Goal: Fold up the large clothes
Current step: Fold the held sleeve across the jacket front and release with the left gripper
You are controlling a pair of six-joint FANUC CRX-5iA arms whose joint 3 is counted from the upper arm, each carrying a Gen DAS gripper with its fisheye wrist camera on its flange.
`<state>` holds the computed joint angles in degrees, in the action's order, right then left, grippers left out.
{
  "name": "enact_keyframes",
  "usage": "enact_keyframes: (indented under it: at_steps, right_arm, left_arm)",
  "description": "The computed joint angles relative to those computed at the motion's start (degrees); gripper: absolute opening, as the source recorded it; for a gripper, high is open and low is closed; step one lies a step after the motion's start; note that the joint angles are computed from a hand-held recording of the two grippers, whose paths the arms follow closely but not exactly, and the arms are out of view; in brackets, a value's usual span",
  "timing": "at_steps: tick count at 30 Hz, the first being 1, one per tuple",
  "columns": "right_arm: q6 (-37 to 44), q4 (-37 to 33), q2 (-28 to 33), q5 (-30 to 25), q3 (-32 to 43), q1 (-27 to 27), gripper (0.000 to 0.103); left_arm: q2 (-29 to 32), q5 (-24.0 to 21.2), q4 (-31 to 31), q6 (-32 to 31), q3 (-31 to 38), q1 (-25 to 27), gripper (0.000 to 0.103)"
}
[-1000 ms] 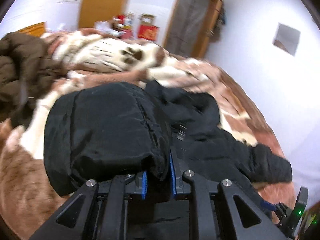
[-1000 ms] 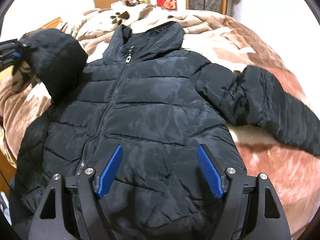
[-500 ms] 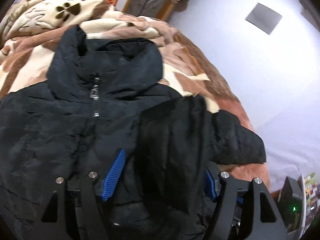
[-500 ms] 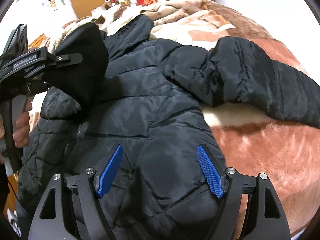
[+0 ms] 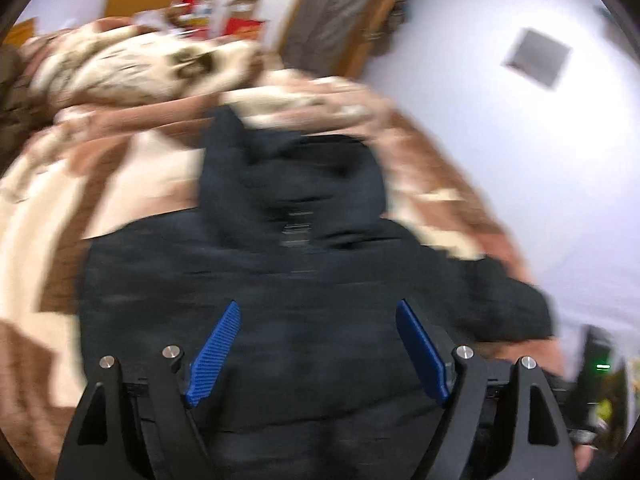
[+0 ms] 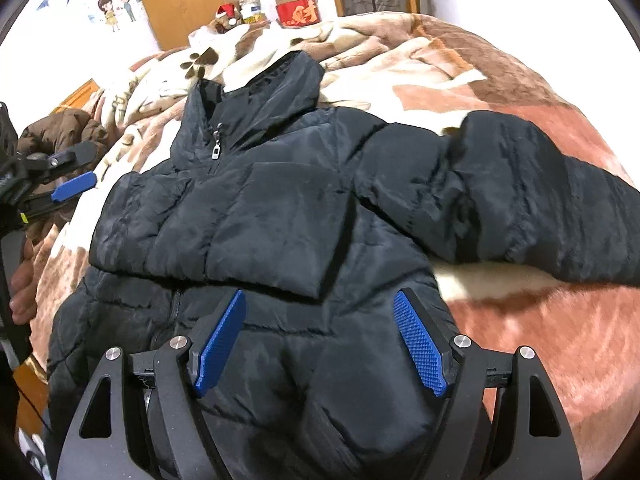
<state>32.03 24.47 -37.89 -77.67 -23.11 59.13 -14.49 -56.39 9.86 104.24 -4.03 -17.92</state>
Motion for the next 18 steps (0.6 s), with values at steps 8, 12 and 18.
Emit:
enact_keyframes:
  at_steps: [8,12,18]
  right_arm:
    - [14.22,-10.92,13.92,7.25,5.59,-14.22,0.049]
    - [18.26,-12.85,18.23,8.13,8.80,-19.57,0.049]
    - [16.86,-9.18,15.01,9.46,9.23,-17.98,0.049]
  left_arm:
    - [1.49,-5.53,-6.54,4.63,-3.55,8.24,0.080]
    - [0.21,-5.49,-6.29,3.14,-5.17,7.73,0.080]
    - [-0.94,-2.02,-7.24,0.84,-2.89,8.64,0.080]
